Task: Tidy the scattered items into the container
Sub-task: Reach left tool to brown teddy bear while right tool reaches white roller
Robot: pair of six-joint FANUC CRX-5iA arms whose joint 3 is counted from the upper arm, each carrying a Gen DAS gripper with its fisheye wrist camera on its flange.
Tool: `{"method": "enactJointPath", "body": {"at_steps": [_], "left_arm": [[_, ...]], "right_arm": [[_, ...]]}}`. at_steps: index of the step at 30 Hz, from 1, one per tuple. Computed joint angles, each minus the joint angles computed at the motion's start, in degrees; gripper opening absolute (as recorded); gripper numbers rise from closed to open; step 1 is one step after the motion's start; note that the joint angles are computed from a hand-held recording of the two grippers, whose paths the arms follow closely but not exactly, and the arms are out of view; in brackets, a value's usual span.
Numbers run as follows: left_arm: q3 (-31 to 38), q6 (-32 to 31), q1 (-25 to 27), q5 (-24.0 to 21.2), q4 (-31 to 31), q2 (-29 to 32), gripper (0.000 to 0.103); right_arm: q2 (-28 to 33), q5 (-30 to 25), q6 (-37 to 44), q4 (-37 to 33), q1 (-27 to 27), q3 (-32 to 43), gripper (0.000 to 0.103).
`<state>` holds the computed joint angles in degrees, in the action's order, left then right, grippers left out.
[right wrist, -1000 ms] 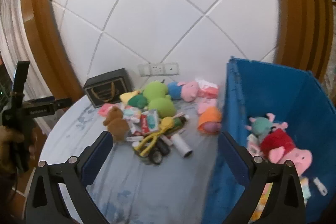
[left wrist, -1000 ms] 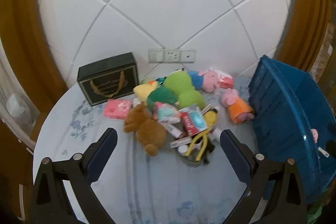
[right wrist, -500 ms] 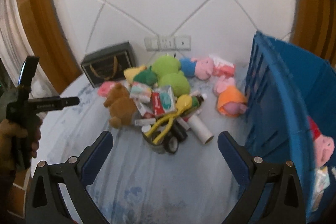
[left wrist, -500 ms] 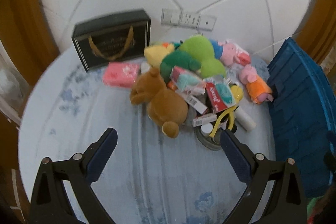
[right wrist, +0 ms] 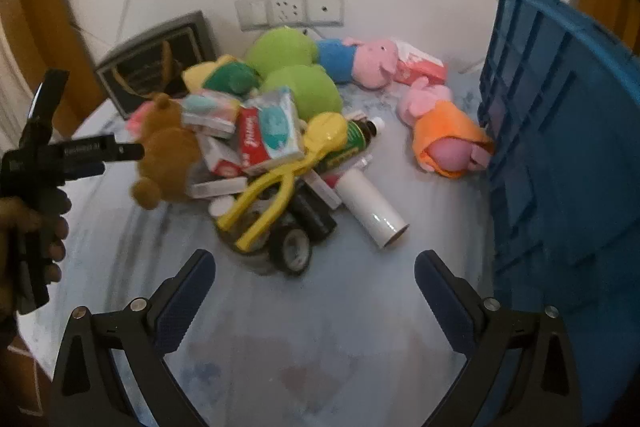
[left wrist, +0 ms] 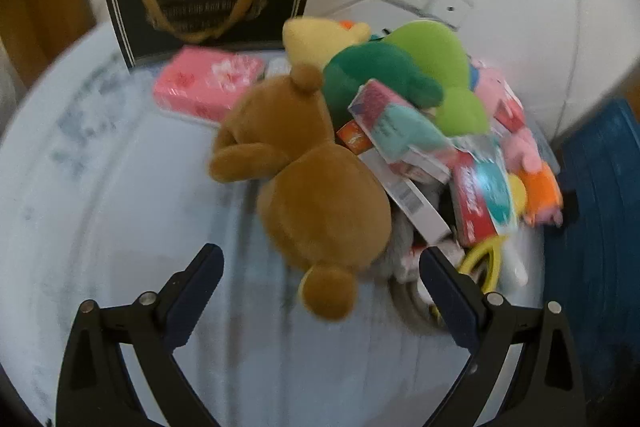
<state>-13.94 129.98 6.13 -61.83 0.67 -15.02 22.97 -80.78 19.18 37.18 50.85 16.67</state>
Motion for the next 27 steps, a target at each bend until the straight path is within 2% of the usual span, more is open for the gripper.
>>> {"method": "enactJointPath", "body": {"at_steps": [2, 5, 9, 13, 20, 23, 25, 27], "left_arm": [[-2.2, -1.3, 1.6, 3.0, 3.1, 1.1, 0.100], [-2.4, -0.9, 1.7, 4.3, 2.8, 3.5, 0.100], [-5.6, -2.9, 3.1, 10.3, 6.5, 4.7, 0.101], [-5.1, -2.9, 2.7, 12.2, 6.3, 7.3, 0.103], [-3.5, -2.4, 0.6, 13.9, 0.9, 8.8, 0.103], [-4.1, -2.0, 0.3, 15.5, 0.1, 8.8, 0.103], [-4.8, -2.2, 0.3, 16.3, -0.2, 8.6, 0.103], [-5.1, -2.5, 0.3, 16.9, -0.2, 8.6, 0.103]], "right_arm": [[0.4, 1.2, -0.6, -0.1, -1.1, -1.3, 0.101], [0.7, 3.1, -2.2, -0.9, -3.1, -3.6, 0.101], [1.2, 4.5, -4.4, -0.8, -5.2, -6.2, 0.101], [2.0, 5.7, -6.2, -0.5, -7.5, -8.5, 0.101], [4.7, 7.2, -6.1, 0.7, -11.7, -9.8, 0.101], [5.6, 8.3, -5.4, 0.1, -13.1, -9.5, 0.094], [6.3, 8.0, -3.8, -0.8, -13.9, -8.4, 0.084], [6.2, 9.0, -3.2, -1.8, -14.3, -8.0, 0.079]]}}
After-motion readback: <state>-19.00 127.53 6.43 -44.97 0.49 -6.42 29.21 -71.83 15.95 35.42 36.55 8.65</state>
